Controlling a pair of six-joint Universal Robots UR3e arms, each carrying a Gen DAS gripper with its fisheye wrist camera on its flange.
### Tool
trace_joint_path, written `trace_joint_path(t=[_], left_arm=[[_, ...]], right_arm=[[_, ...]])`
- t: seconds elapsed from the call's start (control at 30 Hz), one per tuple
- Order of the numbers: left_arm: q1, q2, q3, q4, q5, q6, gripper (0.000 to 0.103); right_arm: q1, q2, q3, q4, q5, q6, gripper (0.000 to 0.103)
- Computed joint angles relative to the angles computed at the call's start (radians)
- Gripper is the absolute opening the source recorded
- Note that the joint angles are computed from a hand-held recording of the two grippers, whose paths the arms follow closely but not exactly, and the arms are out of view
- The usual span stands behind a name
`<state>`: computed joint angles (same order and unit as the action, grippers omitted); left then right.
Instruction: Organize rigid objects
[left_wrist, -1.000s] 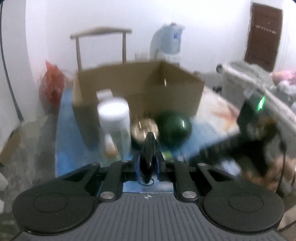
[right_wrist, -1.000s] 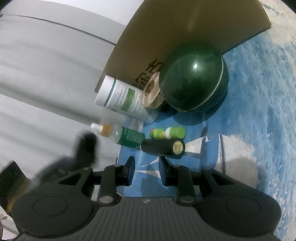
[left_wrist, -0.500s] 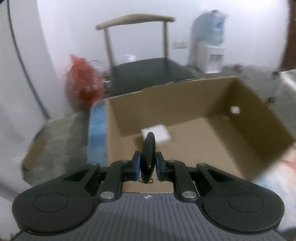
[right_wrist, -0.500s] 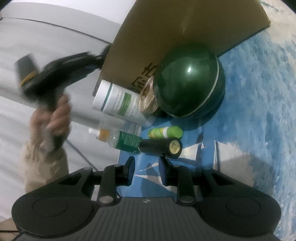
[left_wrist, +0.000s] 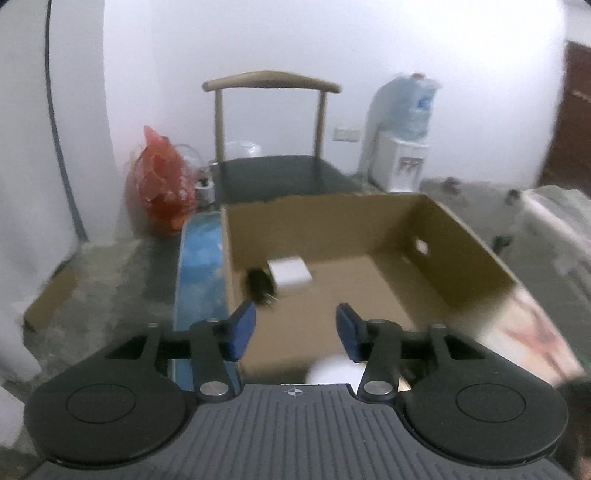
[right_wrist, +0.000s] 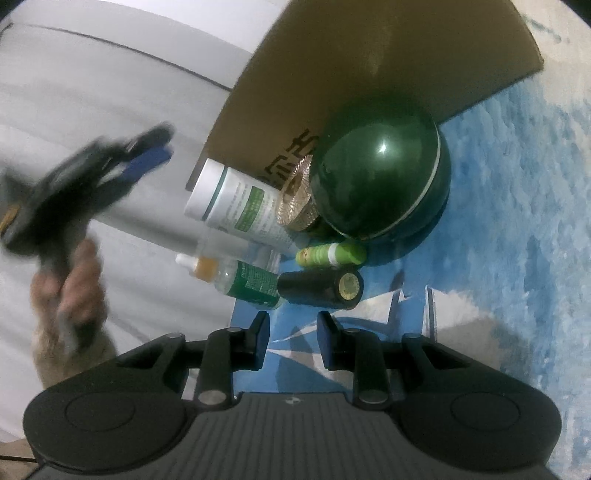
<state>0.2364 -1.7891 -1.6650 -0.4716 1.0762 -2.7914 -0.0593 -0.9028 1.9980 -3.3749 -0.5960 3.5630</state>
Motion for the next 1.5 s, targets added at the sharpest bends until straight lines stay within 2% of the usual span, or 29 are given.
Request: trace_joint_path(t=[0.1, 0.23, 0.27, 0.37, 0.47, 0.63, 0.73, 0.9, 1.17, 1.4, 1.5], left_arm=[[0.068, 0.18, -0.237, -0.022, -0.103, 0.092, 0.049], [0.158, 0.307, -0.37, -0.315, -0.263, 0.248, 0.049], [0.158, 0.307, -0.391, -0.33, -0.269, 0.269, 0.049], [0.114, 0.268, -0.473, -0.193, -0.219, 0.251, 0.049], [0.096, 0.201, -0.495, -0.133, -0.216, 0.247, 0.049], [0.058, 0.13, -0.489, -0.109, -0.193, 0.242, 0.049], [0.07, 0.156, -0.529, -0.119, -0.206, 0.273, 0.049], [0.09, 0.184, -0.546, -0.15, -0.219, 0.298, 0.049], [0.11, 0.216, -0.56, -0.191, -0.223, 0.337, 0.051], [0.092, 0.209, -0.573, -0.117, -0.188, 0.287, 0.052], [0.096, 0.215, -0.571, -0.131, -0.185, 0.29, 0.052]], right_arm=[[0.005, -0.047, 0.022, 0.02, -0.034, -0.044, 0.03], [0.016, -0.142, 0.063, 0.056, -0.11, -0.131, 0.03], [0.02, -0.167, 0.069, 0.065, -0.133, -0.153, 0.03], [0.041, -0.214, 0.053, 0.1, -0.193, -0.199, 0.03], [0.079, -0.223, -0.002, 0.146, -0.268, -0.23, 0.03], [0.133, -0.181, -0.091, 0.208, -0.356, -0.249, 0.03], [0.151, -0.166, -0.109, 0.226, -0.387, -0.254, 0.03], [0.12, -0.179, -0.091, 0.328, -0.283, -0.282, 0.03], [0.137, -0.141, -0.176, 0.463, -0.215, -0.32, 0.03], [0.153, -0.109, -0.21, 0.486, -0.166, -0.308, 0.031], [0.151, -0.102, -0.211, 0.489, -0.151, -0.3, 0.03]])
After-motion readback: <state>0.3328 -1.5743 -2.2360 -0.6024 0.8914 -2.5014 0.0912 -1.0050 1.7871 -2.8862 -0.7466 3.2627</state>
